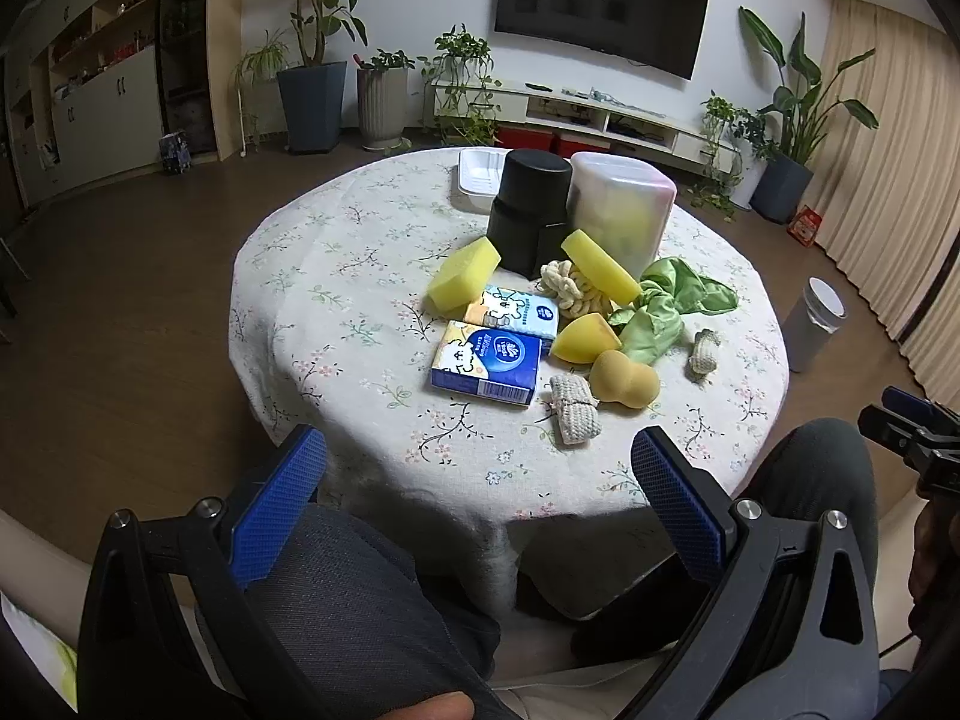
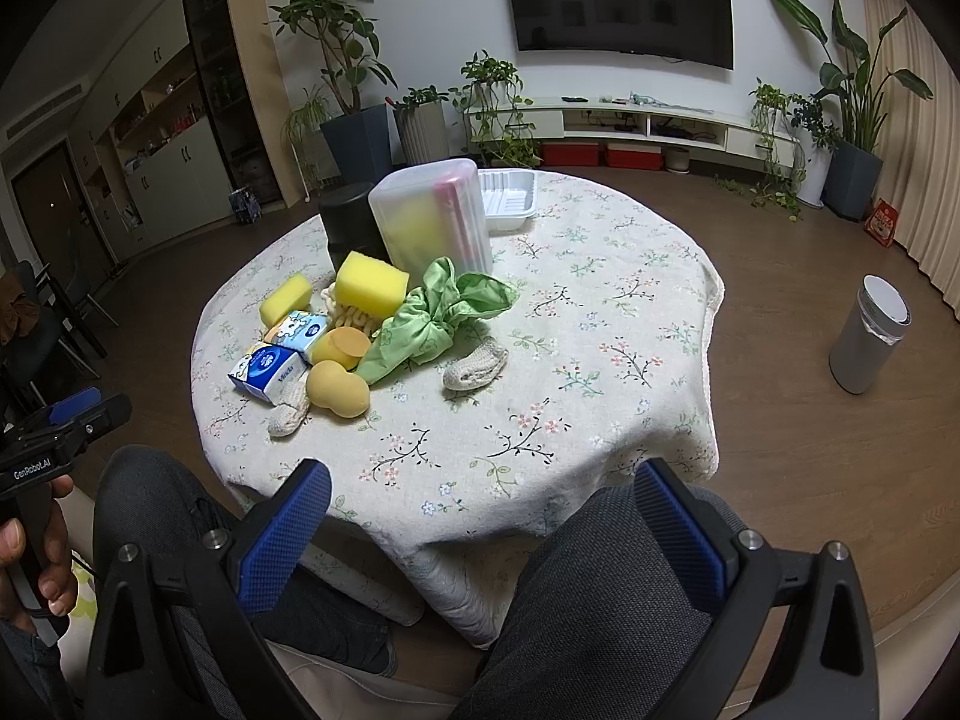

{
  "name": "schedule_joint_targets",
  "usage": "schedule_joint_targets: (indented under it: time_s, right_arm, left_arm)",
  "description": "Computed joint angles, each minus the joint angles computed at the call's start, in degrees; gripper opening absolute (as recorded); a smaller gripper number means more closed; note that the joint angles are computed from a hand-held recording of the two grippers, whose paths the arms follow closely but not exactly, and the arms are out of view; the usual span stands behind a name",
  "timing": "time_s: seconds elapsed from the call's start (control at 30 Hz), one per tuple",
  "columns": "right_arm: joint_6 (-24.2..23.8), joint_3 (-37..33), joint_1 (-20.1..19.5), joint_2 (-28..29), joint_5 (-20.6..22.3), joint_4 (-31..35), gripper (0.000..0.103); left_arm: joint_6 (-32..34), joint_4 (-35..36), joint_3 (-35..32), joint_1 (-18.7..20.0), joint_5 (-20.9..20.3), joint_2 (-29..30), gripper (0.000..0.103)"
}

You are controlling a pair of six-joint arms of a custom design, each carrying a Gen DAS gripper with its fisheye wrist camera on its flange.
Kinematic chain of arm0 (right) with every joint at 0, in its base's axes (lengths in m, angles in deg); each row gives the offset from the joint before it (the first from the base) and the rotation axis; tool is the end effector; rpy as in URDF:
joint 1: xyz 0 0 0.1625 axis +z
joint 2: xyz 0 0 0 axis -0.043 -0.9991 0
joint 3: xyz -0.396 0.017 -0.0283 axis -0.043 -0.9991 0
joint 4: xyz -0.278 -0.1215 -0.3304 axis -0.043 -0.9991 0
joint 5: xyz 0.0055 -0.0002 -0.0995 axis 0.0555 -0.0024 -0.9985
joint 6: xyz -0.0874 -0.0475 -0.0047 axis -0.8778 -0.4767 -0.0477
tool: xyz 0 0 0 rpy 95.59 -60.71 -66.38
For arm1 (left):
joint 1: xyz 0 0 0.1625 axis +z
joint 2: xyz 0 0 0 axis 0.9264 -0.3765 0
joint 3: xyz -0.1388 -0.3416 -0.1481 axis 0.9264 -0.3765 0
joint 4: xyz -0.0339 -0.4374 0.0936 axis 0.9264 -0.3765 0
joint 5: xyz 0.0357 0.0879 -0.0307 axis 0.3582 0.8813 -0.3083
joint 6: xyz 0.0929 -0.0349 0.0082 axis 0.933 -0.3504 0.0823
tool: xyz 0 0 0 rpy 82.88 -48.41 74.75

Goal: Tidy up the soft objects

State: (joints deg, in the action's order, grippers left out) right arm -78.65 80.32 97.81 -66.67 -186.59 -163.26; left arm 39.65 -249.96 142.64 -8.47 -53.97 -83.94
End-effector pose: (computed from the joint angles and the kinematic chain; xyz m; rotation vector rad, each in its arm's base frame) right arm 0.1181 -0.4818 0.1692 0.0801 -2.2101 1.0675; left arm -0.1524 -0.6208 0.1792 0.8513 2.4311 -0.7532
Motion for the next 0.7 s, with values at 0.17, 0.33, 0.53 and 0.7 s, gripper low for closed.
schedule_joint_targets:
  time_s: [0.17, 0.33, 0.53, 0.7]
  right_arm:
    - [0.1, -0.1, 0.0, 0.0, 0.0, 0.1, 0.103]
    - [0.0, -0.1, 0.0, 0.0, 0.0, 0.1, 0.103]
    - [0.1, -0.1, 0.0, -0.1, 0.0, 0.3, 0.103]
    - [0.1, -0.1, 0.0, -0.2, 0.1, 0.4, 0.103]
  left_arm:
    - [0.0, 0.0, 0.0, 0.0, -0.1, 0.0, 0.103]
    - [-0.1, 0.2, -0.1, 0.0, -0.1, 0.0, 0.103]
    - [-0.2, 0.2, 0.0, 0.0, 0.0, 0.0, 0.103]
    - [-0.2, 0.3, -0.1, 0.0, 0.1, 0.0, 0.103]
